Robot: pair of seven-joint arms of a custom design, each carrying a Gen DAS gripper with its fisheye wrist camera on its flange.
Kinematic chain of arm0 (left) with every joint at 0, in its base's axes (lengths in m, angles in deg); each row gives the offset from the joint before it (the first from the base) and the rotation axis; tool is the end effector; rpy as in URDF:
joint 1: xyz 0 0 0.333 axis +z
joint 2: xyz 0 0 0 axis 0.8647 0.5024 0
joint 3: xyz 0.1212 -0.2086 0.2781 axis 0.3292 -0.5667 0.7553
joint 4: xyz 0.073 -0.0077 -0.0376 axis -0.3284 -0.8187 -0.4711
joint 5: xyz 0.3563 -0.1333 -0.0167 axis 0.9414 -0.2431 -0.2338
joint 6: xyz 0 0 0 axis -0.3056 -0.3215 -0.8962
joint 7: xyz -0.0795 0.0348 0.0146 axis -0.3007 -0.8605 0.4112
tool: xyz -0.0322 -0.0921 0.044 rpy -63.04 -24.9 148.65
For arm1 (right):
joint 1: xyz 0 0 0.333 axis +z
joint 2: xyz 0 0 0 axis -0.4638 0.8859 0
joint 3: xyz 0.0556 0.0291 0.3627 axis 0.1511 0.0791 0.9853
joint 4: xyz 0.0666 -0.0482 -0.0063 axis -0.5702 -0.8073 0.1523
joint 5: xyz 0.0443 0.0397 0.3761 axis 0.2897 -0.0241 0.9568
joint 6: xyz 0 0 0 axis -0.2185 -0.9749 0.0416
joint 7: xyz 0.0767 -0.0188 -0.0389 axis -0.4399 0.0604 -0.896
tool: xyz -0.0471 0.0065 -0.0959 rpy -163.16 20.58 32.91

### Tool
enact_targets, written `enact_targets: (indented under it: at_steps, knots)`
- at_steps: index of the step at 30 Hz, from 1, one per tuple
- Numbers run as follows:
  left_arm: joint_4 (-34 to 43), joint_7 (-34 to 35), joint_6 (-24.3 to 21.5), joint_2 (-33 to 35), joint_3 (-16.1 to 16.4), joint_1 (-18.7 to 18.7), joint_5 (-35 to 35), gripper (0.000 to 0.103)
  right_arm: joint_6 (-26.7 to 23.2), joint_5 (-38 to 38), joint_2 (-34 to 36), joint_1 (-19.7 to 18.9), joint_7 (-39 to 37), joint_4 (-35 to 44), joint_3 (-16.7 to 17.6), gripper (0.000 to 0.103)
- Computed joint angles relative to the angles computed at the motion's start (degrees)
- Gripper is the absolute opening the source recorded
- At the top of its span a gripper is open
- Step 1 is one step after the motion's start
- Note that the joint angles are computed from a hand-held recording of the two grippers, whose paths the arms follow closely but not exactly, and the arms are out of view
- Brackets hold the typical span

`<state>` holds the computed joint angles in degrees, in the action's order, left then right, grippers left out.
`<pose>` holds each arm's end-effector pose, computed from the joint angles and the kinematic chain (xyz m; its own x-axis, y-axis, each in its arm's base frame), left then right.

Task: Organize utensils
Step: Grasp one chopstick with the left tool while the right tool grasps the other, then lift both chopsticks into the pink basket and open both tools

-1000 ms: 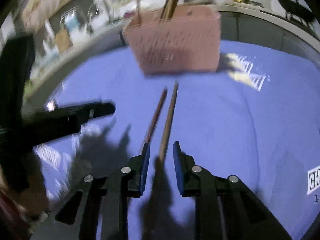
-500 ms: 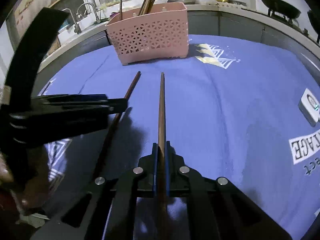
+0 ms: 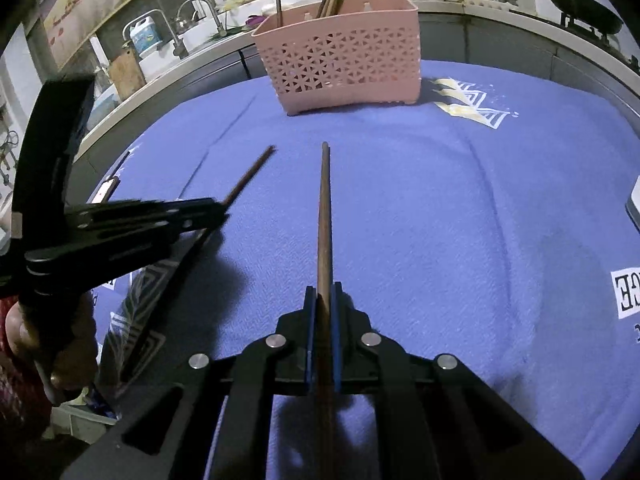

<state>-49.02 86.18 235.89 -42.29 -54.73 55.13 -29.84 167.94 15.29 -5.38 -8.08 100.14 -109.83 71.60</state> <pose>0.5483 -0.1377 0.5357 -0.0111 -0.9971 0.0755 -0.8307 -0.0329 -0.5558 0.5362 0.2520 0.5055 0.5345 -0.8130 -0.2311 -0.7309 -0.3073 -0.6095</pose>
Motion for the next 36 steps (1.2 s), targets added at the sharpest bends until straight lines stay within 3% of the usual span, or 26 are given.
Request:
enact_targets:
  at_steps: [5, 16, 18, 20, 22, 26, 30, 33, 36]
  knots:
    - [2.15, 0.42, -1.97, 1.17, 0.18, 0.06, -1.21, 0.008, -1.76, -5.41, 2.26, 0.21, 3.46, 3.5, -0.18, 0.009]
    - [8.88, -3.5, -2.81, 6.55, 1.01, -0.74, 6.52, 0.011, -7.84, -17.06, 12.34, 0.32, 11.35, 18.72, 0.49, 0.012]
    - [9.02, -3.05, -1.59, 6.99, 1.16, -0.7, 6.48, 0.011, -8.97, -18.03, 13.75, 0.09, 11.02, 20.95, 1.03, 0.012]
    - [9.44, -2.43, -1.53, 7.33, 1.2, -0.58, 5.66, 0.005, -9.61, -19.42, 14.61, 0.3, 11.71, 22.35, 0.95, 0.005]
    - [9.72, 0.65, -1.85, 7.34, 0.62, 0.04, 1.34, 0.005, -11.07, -19.32, 15.11, -0.04, 12.33, 23.55, 1.27, 0.005]
    - [7.01, 5.26, 3.81, 4.01, 0.18, 0.71, -5.13, 0.005, -7.67, -8.24, 12.23, -3.96, 4.87, 21.08, 5.22, 0.005]
    - [5.01, 9.04, 10.12, -0.24, 0.32, 0.6, -10.13, 0.005, -3.04, 8.24, 7.7, -6.81, -7.98, 18.72, 8.1, 0.005]
    - [3.96, 9.56, 14.69, -3.19, 0.49, 0.33, -11.03, 0.005, -1.62, 19.39, 4.84, -7.49, -16.8, 18.21, 8.37, 0.005]
    - [3.6, 6.24, 17.16, -5.2, -0.43, 1.56, -7.07, 0.005, -1.43, 28.07, 2.78, -7.3, -23.61, 18.37, 7.26, 0.005]
